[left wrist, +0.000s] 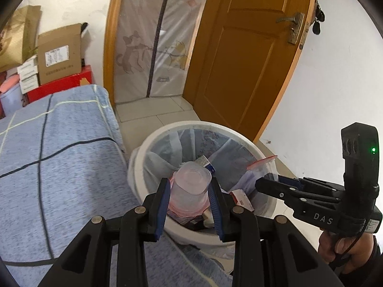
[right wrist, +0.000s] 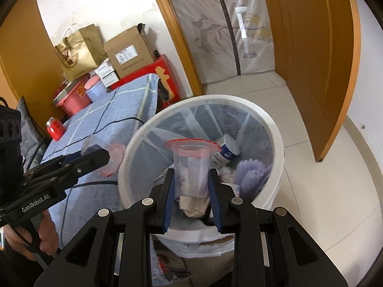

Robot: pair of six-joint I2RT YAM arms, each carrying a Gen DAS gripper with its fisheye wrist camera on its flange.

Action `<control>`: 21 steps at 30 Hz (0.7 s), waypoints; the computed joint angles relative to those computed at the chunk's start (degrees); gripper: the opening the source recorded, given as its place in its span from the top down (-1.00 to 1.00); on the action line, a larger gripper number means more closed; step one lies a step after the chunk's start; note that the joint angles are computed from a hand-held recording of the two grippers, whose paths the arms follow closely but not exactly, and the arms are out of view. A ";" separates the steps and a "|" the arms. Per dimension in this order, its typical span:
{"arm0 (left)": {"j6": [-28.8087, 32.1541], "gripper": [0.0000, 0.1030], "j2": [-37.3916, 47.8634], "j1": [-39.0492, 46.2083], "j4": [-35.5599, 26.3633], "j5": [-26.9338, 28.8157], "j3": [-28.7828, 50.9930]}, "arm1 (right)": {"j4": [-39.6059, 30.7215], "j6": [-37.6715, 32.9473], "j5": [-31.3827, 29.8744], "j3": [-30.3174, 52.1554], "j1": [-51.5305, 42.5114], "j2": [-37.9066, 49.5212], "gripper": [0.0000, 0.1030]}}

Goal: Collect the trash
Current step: 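Carry the cup and lid over the wastebasket and open both grippers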

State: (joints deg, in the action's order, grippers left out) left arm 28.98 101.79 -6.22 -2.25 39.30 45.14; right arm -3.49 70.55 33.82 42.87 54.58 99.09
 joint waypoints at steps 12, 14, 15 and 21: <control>-3.03 0.34 6.49 -4.69 2.53 -2.79 4.24 | 0.50 -2.82 -3.26 0.58 -4.49 3.03 0.43; -3.10 0.19 7.05 -4.78 2.68 -2.67 4.62 | 0.47 -3.35 -2.79 0.57 -4.34 3.15 0.28; -3.20 0.18 7.28 -4.74 2.66 -2.43 4.80 | 0.21 -3.41 -2.50 0.69 -4.20 3.18 0.18; -2.71 0.15 6.25 -3.82 2.34 -1.23 3.90 | -1.86 -2.21 -1.08 1.25 -2.85 2.41 0.18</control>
